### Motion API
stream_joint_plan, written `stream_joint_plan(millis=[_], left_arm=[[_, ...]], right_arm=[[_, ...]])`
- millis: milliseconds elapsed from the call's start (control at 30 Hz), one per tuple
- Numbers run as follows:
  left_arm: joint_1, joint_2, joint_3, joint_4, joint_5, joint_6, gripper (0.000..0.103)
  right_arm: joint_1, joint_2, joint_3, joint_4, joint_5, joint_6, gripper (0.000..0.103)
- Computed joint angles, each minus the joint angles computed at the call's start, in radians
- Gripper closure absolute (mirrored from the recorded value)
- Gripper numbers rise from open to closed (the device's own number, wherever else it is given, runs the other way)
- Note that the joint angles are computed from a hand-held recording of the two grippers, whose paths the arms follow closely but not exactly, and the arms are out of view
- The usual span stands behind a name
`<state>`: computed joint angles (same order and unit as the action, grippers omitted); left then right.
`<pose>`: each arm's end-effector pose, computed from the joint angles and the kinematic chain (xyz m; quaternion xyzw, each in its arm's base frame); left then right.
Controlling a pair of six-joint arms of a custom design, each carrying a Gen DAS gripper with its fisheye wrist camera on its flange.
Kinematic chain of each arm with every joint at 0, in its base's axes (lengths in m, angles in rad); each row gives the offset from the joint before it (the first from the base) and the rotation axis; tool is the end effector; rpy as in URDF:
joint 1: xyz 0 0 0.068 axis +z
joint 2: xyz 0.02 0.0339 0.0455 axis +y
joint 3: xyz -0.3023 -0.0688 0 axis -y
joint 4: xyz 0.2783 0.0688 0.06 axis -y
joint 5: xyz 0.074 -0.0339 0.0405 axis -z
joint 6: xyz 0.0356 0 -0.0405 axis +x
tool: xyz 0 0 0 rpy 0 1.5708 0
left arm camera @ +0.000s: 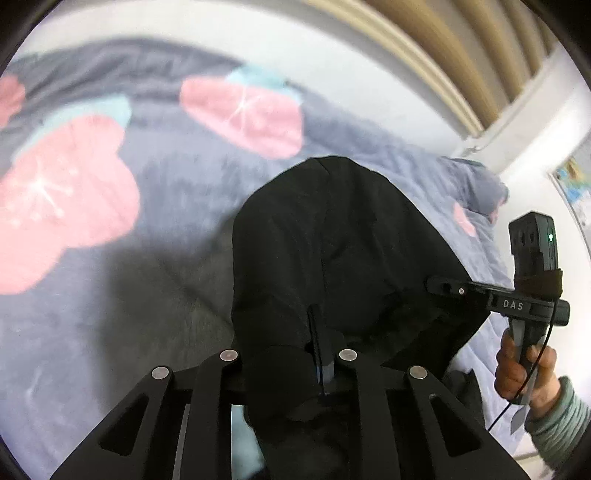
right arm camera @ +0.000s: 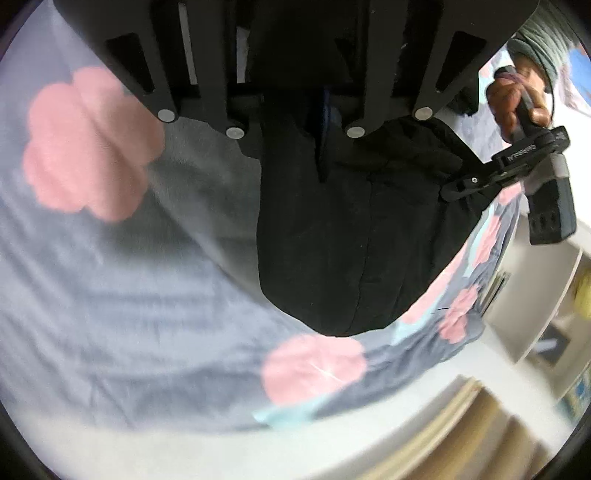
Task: Fold large clothes
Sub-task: 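Fold the hood down onto the jacket back with both grippers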
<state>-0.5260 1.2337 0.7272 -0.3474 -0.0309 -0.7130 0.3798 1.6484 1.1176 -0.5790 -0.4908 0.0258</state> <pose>0.2293 -0.1318 0.2336 -0.0928 0.9317 -0.1919 0.2940 0.3288 0.1493 0.2314 -0.2209 0.9199 0.2763 0.1694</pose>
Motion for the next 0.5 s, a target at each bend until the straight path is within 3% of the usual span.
stream_joint_plan(millis=[233, 367, 500], left_arm=[[-0.251, -0.197, 0.053, -0.222, -0.217, -0.102, 0.085], [-0.426, -0.24, 0.1, -0.333, -0.348, -0.21, 0.085], [-0.517, -0.246, 0.14, -0.407, -0.42, -0.249, 0.085]], right_arm=[[0.041, -0.293, -0.088, -0.095, 0.056, -0.032, 0.083], [0.059, -0.419, -0.105, -0.163, 0.086, -0.041, 0.083], [0.085, -0.532, -0.118, -0.223, 0.126, -0.047, 0.084]])
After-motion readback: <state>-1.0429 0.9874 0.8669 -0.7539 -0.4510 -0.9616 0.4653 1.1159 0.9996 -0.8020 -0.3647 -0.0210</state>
